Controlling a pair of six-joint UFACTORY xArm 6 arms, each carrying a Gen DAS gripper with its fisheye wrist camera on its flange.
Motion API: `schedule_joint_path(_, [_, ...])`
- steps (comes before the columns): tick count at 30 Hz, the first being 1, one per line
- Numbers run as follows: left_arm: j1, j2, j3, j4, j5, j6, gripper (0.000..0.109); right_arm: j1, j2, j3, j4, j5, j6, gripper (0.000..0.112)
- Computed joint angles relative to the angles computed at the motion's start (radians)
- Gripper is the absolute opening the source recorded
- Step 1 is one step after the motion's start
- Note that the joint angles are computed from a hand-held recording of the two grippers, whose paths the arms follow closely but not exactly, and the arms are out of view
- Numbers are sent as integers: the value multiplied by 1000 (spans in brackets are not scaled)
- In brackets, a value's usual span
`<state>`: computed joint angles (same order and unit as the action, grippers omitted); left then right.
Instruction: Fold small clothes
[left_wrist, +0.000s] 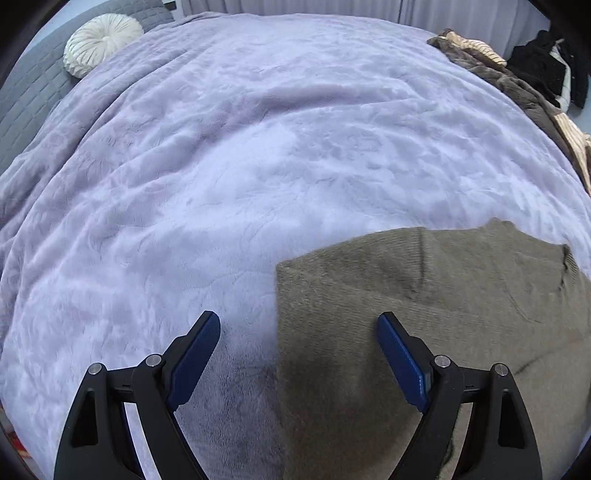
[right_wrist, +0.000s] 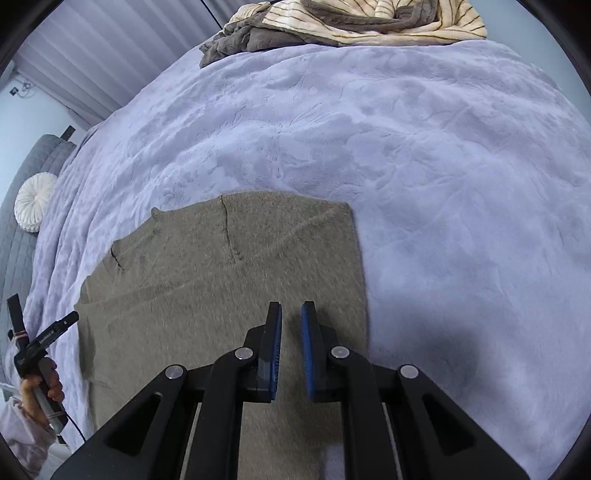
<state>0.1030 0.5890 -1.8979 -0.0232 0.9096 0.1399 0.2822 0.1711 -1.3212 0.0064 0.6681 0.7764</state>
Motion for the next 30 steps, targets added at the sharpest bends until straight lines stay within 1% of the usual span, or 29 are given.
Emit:
schedule_joint_path(1, [5,18,-8,14,6,-19,88,0,36,-30,0,19,2,11])
schedule_joint_path(2, [12,25,-7,9,4,-22,88,-5,60,-36,16,19,-4,7])
schedule_joint_path(4, [30,20,9,-34,-4,-5,88,-13,55,-5,32,-31,-3,5])
schedule_joint_path(6, [37,7,19,-28,0,11,88,-17,45,0,28,-27,5,4])
schedule_joint_path(9, [40,-31,49,13,9,41,88,-13,35,-27,-23,46,27,4])
schedule_joint_path(10, [43,-53,69,13,18,57,88,-11,34,-38,-32,67,33,7])
schedule_joint_path(11, [49,-74,86,-10,34,83,88,-7,24,-42,-40,87,48,10])
schedule_joint_path(13, [60,-116,120,-61,75,123,88,-1,6,-36,-30,100,57,10])
schedule_joint_path(16, [77,-165,166,-131,151,169,88,15,-39,3,-6,90,59,12])
schedule_joint_path(19, [93,-187,200,-185,217,182,87,38,-83,43,-5,98,77,13])
schedule_joint_path(20, [99,-187,205,-203,231,183,87,47,-103,64,-15,105,94,18])
schedule_joint_path(21, [106,-184,206,-226,250,184,78,51,-120,85,-16,108,110,21])
schedule_joint_path(22, [113,-176,200,-245,275,185,66,53,-141,113,-12,99,130,30])
schedule_joint_path(23, [118,-172,198,-261,292,187,64,55,-177,162,-8,74,168,41])
schedule_joint_path(24, [121,-174,204,-273,293,187,61,56,-210,209,-2,40,202,44])
schedule_joint_path(25, [124,-176,206,-288,297,192,51,57,-248,266,13,-6,236,45])
schedule_joint_path(26, [127,-174,199,-309,316,202,44,56,-284,323,36,-58,264,45])
schedule_joint_path(27, [128,-173,193,-326,332,209,35,57,-307,375,67,-114,296,45])
schedule_joint_path(28, [125,-174,191,-334,337,216,29,57,-323,417,108,-163,310,45])
schedule_joint_path(29, [116,-178,195,-322,329,221,29,57,-334,462,185,-226,298,45])
schedule_joint_path(30, [107,-187,207,-306,310,228,26,61,-334,493,271,-284,271,45])
